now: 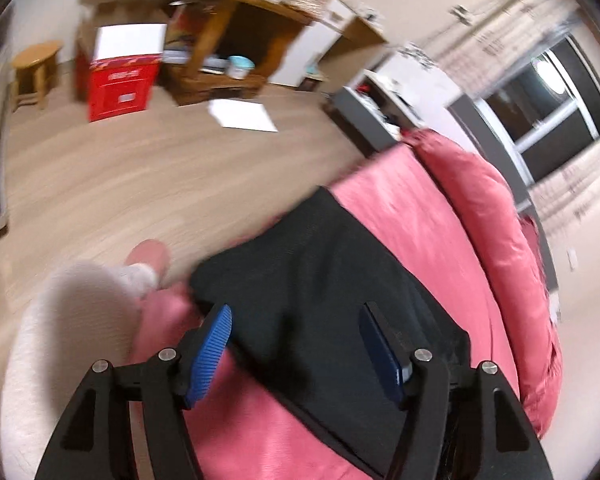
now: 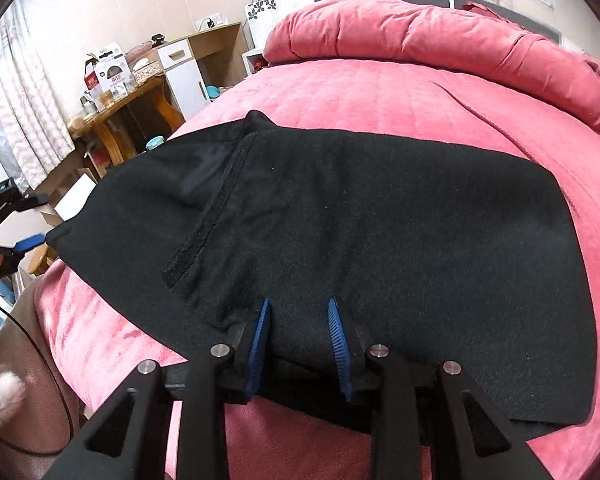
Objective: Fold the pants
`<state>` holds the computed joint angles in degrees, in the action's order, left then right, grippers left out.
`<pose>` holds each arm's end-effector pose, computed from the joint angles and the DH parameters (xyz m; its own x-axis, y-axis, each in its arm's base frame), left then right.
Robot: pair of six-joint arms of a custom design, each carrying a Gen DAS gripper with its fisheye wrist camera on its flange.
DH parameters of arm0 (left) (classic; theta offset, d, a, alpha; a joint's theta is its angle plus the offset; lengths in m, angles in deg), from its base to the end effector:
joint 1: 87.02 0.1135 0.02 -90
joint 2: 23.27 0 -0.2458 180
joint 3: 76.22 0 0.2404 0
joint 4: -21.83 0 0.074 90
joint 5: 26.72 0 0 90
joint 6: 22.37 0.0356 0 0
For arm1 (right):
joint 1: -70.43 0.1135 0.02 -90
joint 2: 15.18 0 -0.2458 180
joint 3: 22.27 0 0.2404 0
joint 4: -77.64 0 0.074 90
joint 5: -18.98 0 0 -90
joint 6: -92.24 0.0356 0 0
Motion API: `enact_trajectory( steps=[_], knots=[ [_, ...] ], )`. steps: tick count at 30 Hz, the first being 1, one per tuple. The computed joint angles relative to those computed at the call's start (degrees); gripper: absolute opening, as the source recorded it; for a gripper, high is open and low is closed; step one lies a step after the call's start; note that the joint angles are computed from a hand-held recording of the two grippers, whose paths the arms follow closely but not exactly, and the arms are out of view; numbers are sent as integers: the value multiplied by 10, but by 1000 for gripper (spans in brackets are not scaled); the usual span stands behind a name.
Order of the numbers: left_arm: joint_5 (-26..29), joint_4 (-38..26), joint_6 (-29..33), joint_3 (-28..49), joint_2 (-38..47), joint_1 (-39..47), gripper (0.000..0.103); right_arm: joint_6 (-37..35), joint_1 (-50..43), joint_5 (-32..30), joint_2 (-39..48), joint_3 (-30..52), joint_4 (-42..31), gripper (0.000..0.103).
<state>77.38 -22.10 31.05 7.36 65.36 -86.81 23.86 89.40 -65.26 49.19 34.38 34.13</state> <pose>0.3248 -0.0075 0.2562 -0.6990 -0.5806 -0.4175 -0.3241 0.7776 -0.5387 0.2096 0.0683 0.2175 -0.7827 0.1186 -0.6110 0.0262 0.9871 0.1580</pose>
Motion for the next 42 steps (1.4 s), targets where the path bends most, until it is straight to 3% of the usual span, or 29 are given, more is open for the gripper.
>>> enact_trajectory(
  steps=[4,11,16,20,22,24,33,37,42],
  knots=[
    [19,-39,13,35,37,8,67,7,1,-4,-10,-2,-5,33],
    [79,-15,-16,50,110,35,67,9,-38,-61,-28,-16,11,47],
    [98,38,-22,29,124,44,64,4,-23,-48,-23,-11,8,53],
    [89,40,-25,33,131,39,46,6,-22,-47,-20,-11,13,53],
    [91,45,-26,29,129,41,28,11,-16,-43,-18,-12,15,53],
    [91,64,-27,16,116,42,17,11,-14,-41,-18,-11,14,53],
    [19,103,69,22,14,-41,15,15,-28,-55,-40,-14,13,53],
    [16,99,96,54,-8,-75,15,35,-55,-77,-74,-18,6,53],
    [20,85,135,109,-9,-127,15,43,-76,-60,-92,-2,-26,53]
  ],
)
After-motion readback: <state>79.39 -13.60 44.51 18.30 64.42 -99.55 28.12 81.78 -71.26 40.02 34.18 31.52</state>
